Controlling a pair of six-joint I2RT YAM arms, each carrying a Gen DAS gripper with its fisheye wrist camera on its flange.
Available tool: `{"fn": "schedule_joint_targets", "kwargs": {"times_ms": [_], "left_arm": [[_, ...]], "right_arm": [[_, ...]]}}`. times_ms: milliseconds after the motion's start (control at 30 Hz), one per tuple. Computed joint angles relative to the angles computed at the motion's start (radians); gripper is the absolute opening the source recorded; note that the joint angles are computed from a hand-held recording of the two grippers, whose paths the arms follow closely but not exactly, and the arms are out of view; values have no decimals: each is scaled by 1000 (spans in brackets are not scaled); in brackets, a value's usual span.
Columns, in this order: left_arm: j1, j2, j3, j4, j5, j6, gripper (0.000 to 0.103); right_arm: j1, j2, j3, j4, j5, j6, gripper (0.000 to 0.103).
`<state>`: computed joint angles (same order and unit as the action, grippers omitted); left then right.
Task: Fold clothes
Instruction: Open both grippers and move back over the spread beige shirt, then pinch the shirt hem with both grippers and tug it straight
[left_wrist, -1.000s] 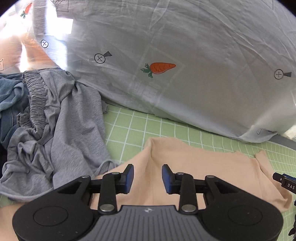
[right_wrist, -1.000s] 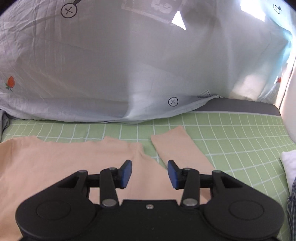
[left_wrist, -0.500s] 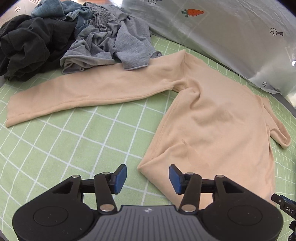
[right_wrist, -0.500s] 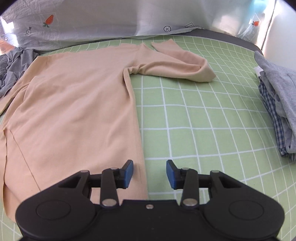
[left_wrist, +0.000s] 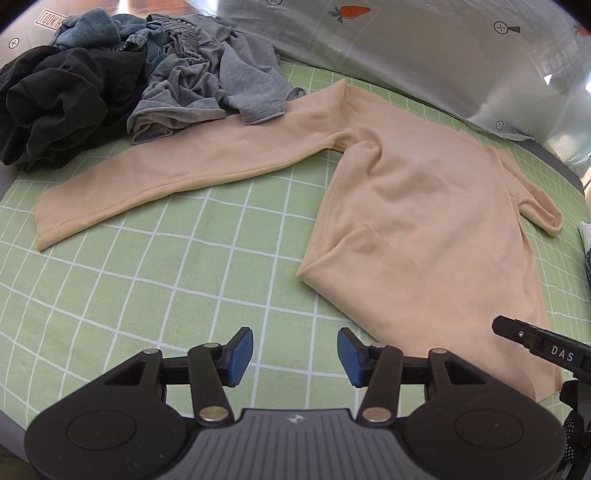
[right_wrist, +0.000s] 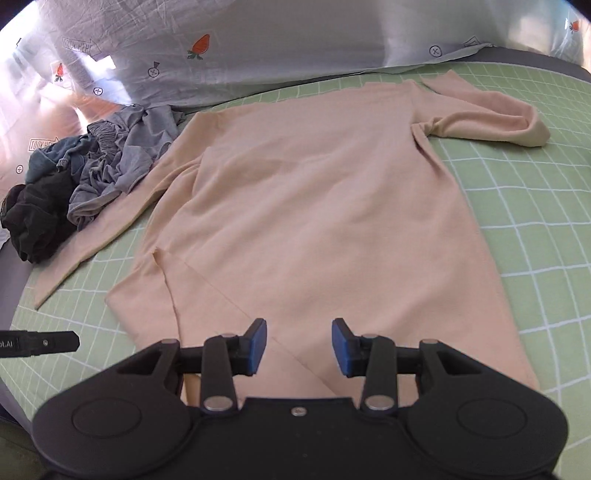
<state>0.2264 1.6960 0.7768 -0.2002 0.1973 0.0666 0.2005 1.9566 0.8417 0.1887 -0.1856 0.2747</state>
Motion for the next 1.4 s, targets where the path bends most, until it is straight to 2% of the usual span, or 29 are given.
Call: {"fn": "schedule_joint_targets", "kwargs": {"times_ms": [200, 267, 333, 433, 467, 500, 533, 733, 867, 933, 1000, 1067, 1133, 1200, 1300, 1400], "left_arm": [[73, -58, -33, -33, 25, 100, 52], [101, -68, -40, -44, 38, 127, 52], [125, -72, -45, -53, 46, 151, 52], [155, -66, -41, -62, 49, 176, 52], [161, -63, -37, -63, 49, 178, 52], [171, -58, -31, -65, 50, 178, 52], [181, -54, -24, -67, 53, 177, 52], [237, -34, 20, -75, 63, 172, 52], [267, -14, 48, -86, 77, 154, 52], [274, 4, 61, -92, 84, 135, 52], [273, 18, 70, -94, 90, 113, 52], [261, 32, 79, -97, 100, 95, 52], [240, 46, 84, -94, 103, 83, 52], [206, 61, 84, -80, 95, 77, 52], [153, 94, 90, -62, 89, 70, 54], [96, 142, 105, -56, 73, 83, 55]], "right_arm": [[119, 174, 217, 23, -34, 151, 40], [166, 218, 280, 23, 13, 123, 43], [201, 251, 337, -6, 59, 47, 46], [218, 280, 400, -66, 45, -28, 45], [220, 281, 410, -84, 32, -44, 31], [222, 278, 410, -91, 23, -56, 8], [222, 271, 400, -88, 18, -62, 3], [214, 131, 214, 31, -134, 46, 3], [235, 40, 133, -23, -251, 56, 4], [229, 8, 83, 1, -279, 86, 11], [209, -23, 29, 48, -284, 127, 30], [182, -54, -8, 80, -258, 166, 42], [158, -78, -24, 67, -181, 179, 42], [143, -94, -26, 17, -45, 157, 42], [125, -98, -32, -60, 217, 90, 42], [69, -117, -96, -68, 369, 87, 42]]}}
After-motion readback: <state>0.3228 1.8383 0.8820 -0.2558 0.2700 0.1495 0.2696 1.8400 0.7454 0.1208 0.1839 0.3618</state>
